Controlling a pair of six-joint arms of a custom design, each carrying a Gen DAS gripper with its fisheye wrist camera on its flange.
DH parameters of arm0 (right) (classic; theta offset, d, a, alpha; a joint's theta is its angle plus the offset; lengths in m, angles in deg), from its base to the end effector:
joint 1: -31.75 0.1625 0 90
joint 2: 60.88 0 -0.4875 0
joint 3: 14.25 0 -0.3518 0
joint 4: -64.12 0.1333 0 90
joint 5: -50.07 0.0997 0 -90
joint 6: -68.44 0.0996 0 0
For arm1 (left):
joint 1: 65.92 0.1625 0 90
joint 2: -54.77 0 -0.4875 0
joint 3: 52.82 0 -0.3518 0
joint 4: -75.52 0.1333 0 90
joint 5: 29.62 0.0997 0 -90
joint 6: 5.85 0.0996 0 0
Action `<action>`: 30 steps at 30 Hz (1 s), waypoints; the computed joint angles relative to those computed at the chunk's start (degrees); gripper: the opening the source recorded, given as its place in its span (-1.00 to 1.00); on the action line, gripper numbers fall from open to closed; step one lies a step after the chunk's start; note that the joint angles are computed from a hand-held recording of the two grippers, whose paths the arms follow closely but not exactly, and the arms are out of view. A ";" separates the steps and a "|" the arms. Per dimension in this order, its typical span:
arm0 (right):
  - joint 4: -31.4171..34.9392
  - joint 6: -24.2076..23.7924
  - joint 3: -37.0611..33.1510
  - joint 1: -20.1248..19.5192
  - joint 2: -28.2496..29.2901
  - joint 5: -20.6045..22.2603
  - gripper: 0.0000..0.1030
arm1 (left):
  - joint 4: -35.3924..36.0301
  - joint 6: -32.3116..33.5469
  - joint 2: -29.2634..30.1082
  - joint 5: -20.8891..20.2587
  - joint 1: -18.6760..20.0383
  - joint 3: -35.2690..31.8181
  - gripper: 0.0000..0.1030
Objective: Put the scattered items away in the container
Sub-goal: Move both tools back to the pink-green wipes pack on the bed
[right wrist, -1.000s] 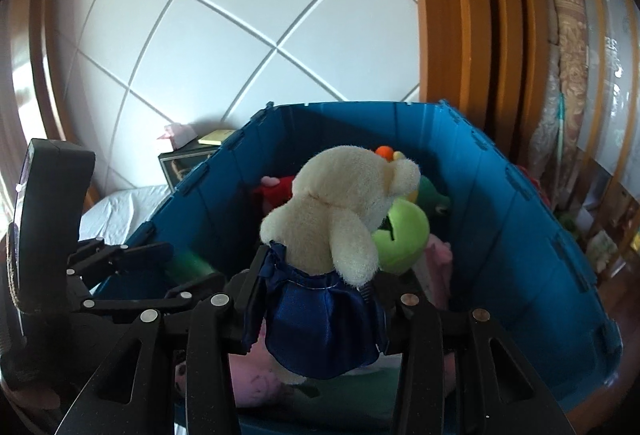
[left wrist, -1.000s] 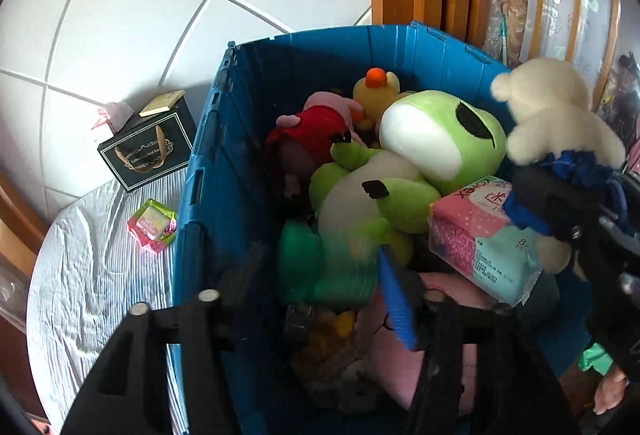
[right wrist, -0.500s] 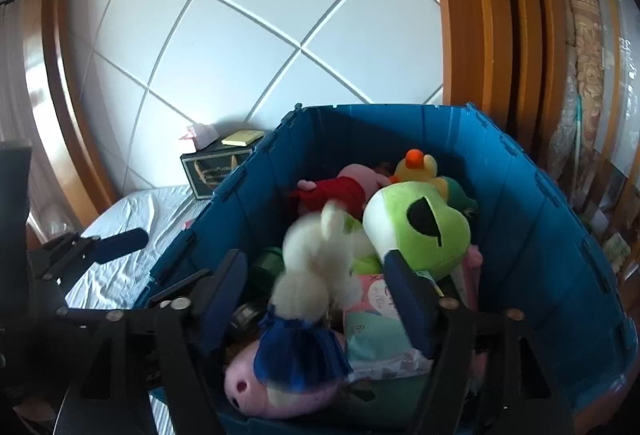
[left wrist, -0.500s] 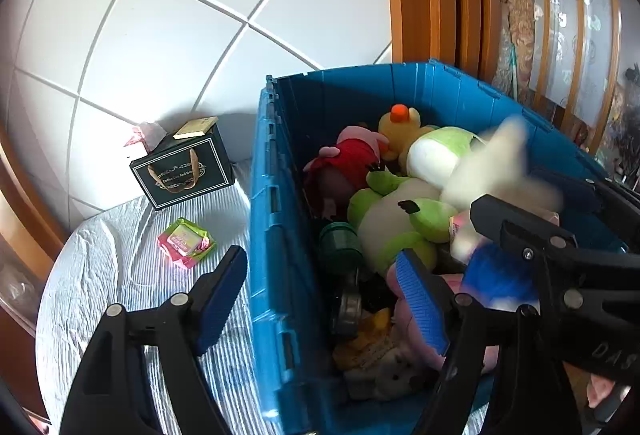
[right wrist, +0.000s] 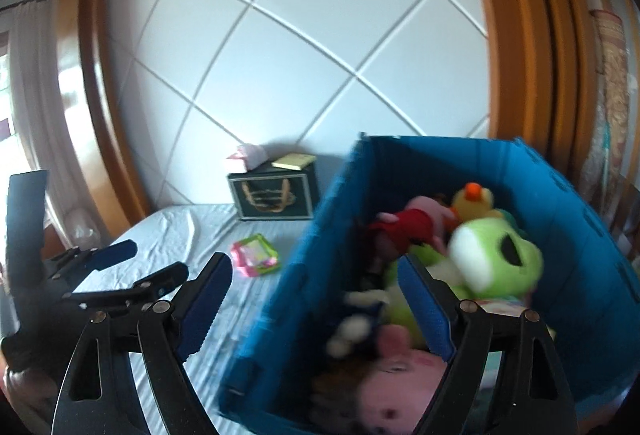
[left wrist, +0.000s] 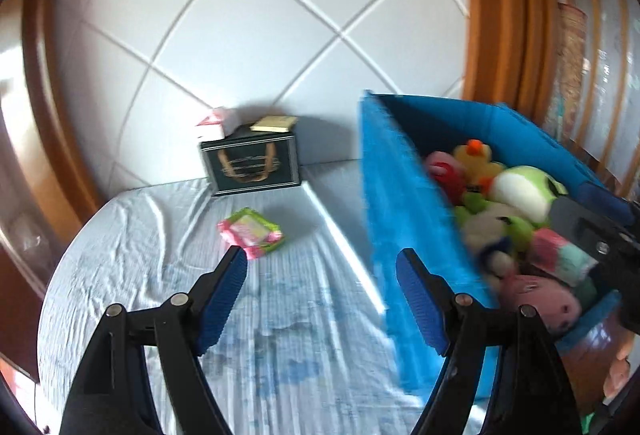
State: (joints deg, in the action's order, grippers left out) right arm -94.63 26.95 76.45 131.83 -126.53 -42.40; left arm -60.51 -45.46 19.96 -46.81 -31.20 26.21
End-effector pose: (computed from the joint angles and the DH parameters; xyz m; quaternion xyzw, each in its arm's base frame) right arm 0.2426 -0.6278 0.4546 0.3964 -0.8390 0.3528 0.1200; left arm -0.4888 -0.6166 0.1692 0.1004 0.7985 -0.4457 0.3920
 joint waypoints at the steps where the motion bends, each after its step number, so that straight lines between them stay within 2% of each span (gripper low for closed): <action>1: -0.99 0.35 0.69 0.98 0.66 0.13 0.71 | -0.68 0.18 -1.53 0.61 0.65 1.78 0.49; 4: -5.64 2.28 2.94 3.69 2.75 -0.30 0.78 | -1.94 0.83 -5.96 1.79 3.12 6.48 0.49; 9: -10.89 5.80 3.68 8.85 9.79 -4.08 0.98 | -8.45 9.72 -11.19 -0.98 9.03 11.37 0.49; 14: -9.23 9.57 -0.66 10.63 18.50 -9.66 0.98 | -10.70 15.02 -13.03 -4.70 14.92 11.44 0.49; 15: -8.26 10.21 -2.04 10.70 20.14 -11.24 0.96 | -11.29 16.10 -13.04 -5.33 16.07 11.06 0.49; 16: -7.49 10.54 -3.38 10.70 21.78 -12.87 0.77 | -11.33 16.70 -12.92 -5.80 17.12 10.42 0.49; 17: -6.21 11.09 -5.28 10.52 23.81 -14.73 0.38 | -11.53 17.42 -12.70 -6.33 18.13 9.74 0.49; 19: -2.28 13.29 -8.78 9.82 26.62 -16.29 0.15 | -12.43 19.14 -11.82 -7.52 20.16 7.84 0.49; 22: 3.35 15.99 -14.99 8.09 31.17 -17.36 0.15 | -13.27 21.75 -9.85 -10.50 22.94 4.06 0.49; 25: 9.29 18.72 -21.35 6.63 35.39 -18.70 0.15 | -9.82 22.38 -6.62 -12.30 25.69 -2.39 0.49; 30: 11.87 20.09 -29.88 5.33 41.48 -20.38 0.14 | -10.30 30.30 -0.88 -15.44 29.47 -12.16 0.49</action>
State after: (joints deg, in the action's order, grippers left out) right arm -82.76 47.04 46.57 137.16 -85.05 -62.78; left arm -70.81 -15.16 19.08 -62.26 -1.74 14.05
